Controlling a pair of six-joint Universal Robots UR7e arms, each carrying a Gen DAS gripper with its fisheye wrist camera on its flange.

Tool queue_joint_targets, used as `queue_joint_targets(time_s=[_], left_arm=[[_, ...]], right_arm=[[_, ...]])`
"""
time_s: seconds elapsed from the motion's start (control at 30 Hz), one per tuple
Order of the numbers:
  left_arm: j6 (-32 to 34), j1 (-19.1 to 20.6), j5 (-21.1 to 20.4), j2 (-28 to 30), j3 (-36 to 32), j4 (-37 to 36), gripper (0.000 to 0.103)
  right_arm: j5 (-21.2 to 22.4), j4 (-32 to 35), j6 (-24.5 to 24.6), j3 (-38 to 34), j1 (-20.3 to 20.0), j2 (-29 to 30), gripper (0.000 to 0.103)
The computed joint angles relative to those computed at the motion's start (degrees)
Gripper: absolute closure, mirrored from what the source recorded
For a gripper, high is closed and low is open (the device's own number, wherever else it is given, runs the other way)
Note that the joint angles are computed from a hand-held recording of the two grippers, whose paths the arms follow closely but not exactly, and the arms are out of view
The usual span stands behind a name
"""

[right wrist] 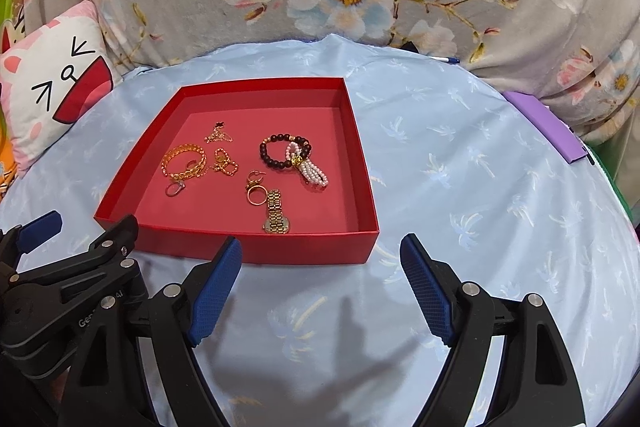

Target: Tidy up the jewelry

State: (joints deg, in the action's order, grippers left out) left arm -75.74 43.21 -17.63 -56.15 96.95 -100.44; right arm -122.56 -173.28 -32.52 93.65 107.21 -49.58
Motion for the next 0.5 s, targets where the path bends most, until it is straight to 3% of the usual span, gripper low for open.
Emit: queue_joint_targets(time_s=[0.5], left_arm=[[1.54, 0.10, -0.22, -0.11, 0.45, -1.90, 0.018]], right_arm=[[-0.78, -0.72, 1.04, 0.20, -0.08, 0.27, 0.018]])
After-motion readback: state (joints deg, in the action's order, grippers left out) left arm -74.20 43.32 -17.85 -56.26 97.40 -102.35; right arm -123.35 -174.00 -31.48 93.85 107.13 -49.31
